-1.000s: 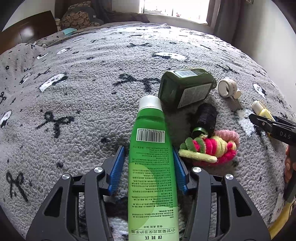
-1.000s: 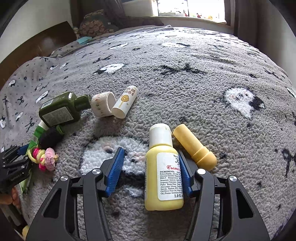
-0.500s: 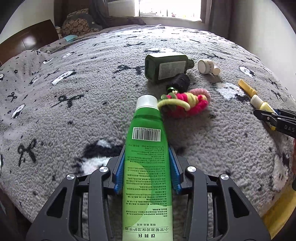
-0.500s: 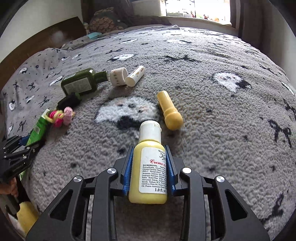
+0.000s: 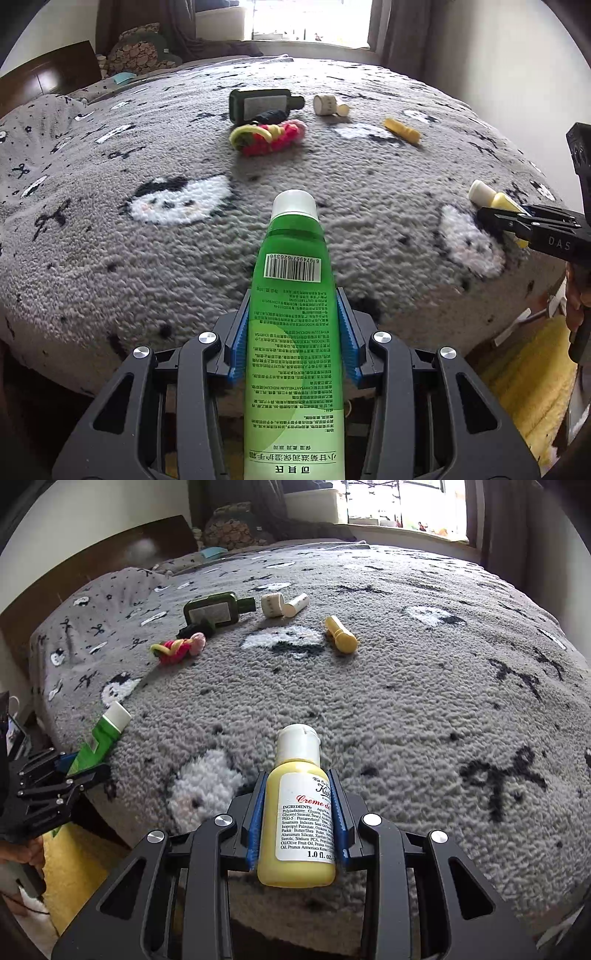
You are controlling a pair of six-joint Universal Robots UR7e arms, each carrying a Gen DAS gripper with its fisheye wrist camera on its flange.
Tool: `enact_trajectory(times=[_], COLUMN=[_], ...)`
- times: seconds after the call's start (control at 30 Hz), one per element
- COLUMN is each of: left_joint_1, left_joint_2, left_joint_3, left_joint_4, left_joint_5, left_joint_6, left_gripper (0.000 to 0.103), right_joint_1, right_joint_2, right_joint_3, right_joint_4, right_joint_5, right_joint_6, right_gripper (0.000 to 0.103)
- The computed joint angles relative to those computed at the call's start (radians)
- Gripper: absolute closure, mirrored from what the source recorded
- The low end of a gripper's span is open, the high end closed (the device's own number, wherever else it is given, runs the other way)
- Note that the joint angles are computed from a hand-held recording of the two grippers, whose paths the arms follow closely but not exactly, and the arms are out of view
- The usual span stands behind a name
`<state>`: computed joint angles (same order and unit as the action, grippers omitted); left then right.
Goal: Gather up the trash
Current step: 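Lower the lotion bottle and green tube into the bin and open both grippers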
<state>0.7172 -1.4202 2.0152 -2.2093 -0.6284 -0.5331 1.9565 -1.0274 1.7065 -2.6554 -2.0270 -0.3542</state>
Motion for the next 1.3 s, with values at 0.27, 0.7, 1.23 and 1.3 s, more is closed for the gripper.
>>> enact_trajectory(times=[0.27,0.7,1.23,1.3], left_joint_1=[-0.065,-0.164,-0.121,-0.1], left_joint_2=[0.022,0.023,0.028,0.037], left_joint_3=[0.051,0.139,0.242,0.238], left_joint_4=[-0.067,-0.095,-0.083,-0.083], left_joint_5=[-0.091,-0.207,-0.378,-0.396], left_joint_6=[0.021,-0.034,-0.141,-0.138], left_gripper=[0.064,0.064,0.064,0.064], right_joint_1=[0.003,0.0,-0.066,-0.075], right_joint_2=[-0.102,-0.265,-0.281,-0.274], right_joint_3=[0.118,0.304,0.42,0.425], right_joint_4=[-0.032,-0.076,0.0,0.013], right_joint_5=[0.034,0.065,0.067,0.068], right_joint_6=[0.007,0.033,0.141,0.157], right_gripper=[0.071,0.071,0.071,0.071])
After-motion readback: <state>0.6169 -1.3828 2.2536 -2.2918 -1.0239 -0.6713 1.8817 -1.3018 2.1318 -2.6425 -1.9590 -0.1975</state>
